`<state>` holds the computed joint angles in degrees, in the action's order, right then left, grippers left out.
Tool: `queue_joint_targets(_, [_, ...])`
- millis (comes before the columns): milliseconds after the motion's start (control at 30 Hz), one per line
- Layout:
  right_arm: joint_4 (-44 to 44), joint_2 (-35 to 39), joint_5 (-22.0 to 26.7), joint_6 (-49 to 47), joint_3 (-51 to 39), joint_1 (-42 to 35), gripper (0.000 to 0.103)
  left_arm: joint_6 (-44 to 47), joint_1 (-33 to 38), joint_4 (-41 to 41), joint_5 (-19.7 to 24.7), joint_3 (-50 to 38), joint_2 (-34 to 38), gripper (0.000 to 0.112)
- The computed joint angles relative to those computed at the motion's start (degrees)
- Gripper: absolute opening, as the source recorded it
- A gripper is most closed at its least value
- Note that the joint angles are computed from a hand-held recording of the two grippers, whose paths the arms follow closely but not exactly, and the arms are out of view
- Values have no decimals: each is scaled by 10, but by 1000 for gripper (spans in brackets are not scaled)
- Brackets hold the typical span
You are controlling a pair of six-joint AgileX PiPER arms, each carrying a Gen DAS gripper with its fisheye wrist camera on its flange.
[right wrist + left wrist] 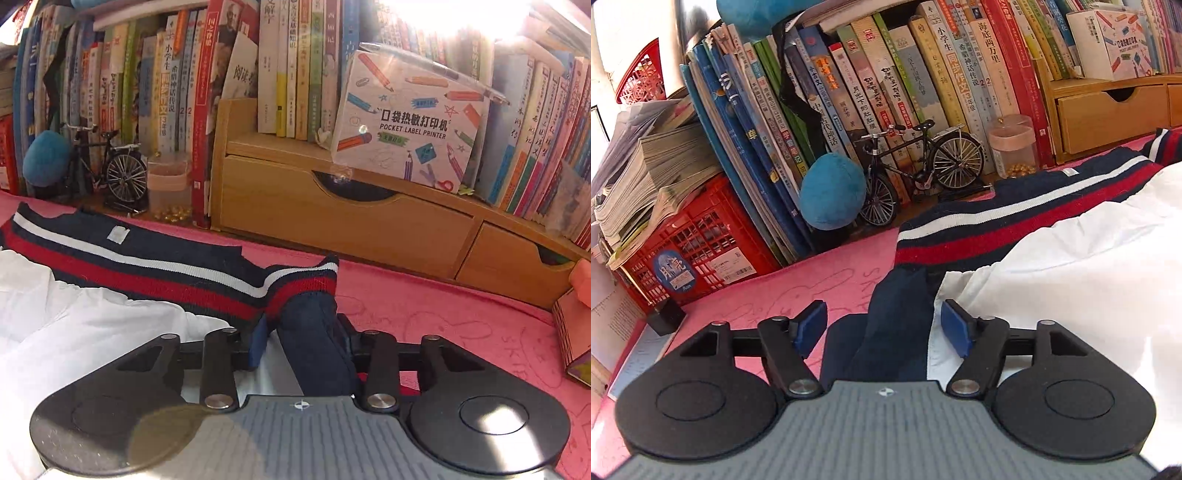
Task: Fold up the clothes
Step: 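Release the sleeve and smooth the white body with both tools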
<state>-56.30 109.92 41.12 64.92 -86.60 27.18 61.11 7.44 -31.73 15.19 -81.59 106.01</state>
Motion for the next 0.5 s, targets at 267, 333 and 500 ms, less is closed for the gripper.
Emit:
queue_joint_targets(267, [-164, -265, -20, 211, 262, 101, 91, 284, 166, -304, 180, 62, -124, 89])
queue_joint_targets(333, [-177, -294, 11, 237, 295, 180, 91, 345, 192, -348, 253, 124, -173, 89])
queue_joint_targets(500, [-101, -248, 29, 213, 260, 306, 70, 381, 145, -314, 247, 260, -259, 88])
